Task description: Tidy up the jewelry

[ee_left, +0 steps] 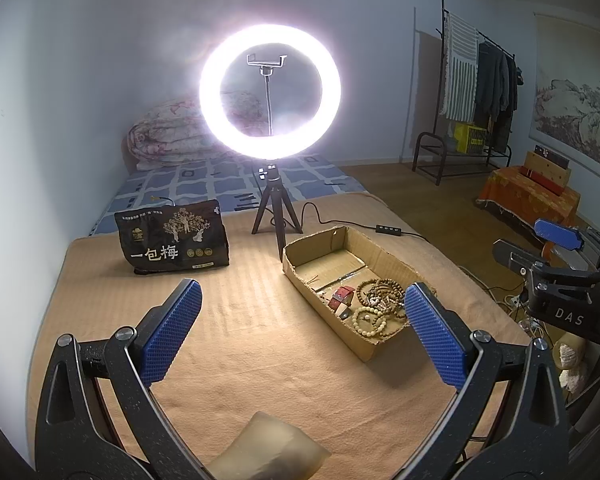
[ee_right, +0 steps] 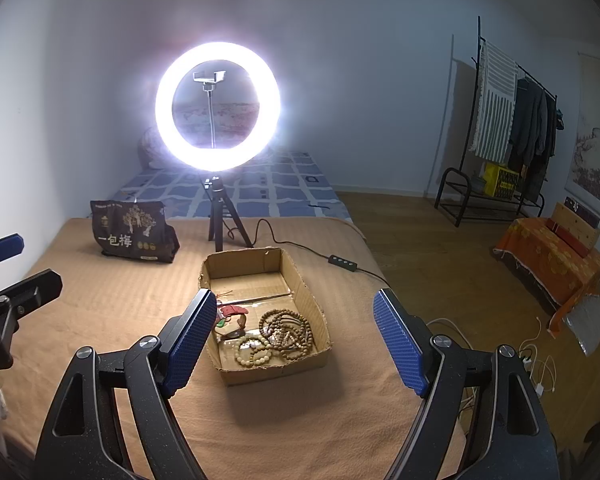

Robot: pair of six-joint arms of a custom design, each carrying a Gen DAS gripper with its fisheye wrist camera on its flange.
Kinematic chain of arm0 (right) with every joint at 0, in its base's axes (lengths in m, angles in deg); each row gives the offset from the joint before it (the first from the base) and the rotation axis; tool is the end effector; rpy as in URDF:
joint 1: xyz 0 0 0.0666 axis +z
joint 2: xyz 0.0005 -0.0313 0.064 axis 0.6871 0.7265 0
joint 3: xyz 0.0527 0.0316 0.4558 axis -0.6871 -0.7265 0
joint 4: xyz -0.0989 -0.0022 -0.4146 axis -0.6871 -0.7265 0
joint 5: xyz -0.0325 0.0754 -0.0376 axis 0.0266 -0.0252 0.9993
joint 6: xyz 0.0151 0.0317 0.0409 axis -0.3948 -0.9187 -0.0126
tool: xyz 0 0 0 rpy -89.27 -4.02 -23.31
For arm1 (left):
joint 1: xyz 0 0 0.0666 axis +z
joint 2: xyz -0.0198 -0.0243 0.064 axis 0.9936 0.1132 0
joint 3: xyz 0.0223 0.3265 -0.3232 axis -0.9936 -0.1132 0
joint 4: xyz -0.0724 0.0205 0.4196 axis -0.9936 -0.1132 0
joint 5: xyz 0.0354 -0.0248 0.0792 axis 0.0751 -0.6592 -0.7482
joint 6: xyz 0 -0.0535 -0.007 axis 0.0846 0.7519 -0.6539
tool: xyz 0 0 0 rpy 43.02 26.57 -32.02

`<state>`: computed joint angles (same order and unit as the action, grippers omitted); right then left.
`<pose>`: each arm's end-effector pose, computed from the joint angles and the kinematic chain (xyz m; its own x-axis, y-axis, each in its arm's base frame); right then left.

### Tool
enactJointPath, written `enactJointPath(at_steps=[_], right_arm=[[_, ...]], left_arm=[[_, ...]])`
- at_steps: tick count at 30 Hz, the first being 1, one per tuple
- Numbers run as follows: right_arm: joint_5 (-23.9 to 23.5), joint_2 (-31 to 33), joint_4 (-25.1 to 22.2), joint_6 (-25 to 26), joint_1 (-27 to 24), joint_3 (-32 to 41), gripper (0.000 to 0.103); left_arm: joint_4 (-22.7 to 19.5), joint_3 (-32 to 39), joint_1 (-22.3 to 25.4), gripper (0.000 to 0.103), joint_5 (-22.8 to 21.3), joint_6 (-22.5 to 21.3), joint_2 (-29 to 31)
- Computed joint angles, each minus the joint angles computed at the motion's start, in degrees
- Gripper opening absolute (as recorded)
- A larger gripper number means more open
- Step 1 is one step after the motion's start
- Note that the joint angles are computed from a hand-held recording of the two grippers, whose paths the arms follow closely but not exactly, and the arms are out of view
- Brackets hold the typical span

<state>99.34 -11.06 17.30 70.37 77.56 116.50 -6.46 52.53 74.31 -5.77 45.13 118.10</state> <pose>0.3458 0.2130 0.7145 -0.5254 -0.1085 -0.8439 -0.0415 0.9939 -0.1019 0.3479 -0.0594 0.7106 -0.5002 0.0828 -0.8619 0.2190 0.9751 -0.0335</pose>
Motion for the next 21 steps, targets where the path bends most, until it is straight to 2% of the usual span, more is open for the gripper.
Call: enactJointPath(at_steps=[21], right_arm=[[-0.4, -0.1, -0.3, 0.2, -0.1, -0.3, 0.081]], left_arm=[[0.1, -0.1, 0.0, 0.103, -0.1, -0.1, -0.1]])
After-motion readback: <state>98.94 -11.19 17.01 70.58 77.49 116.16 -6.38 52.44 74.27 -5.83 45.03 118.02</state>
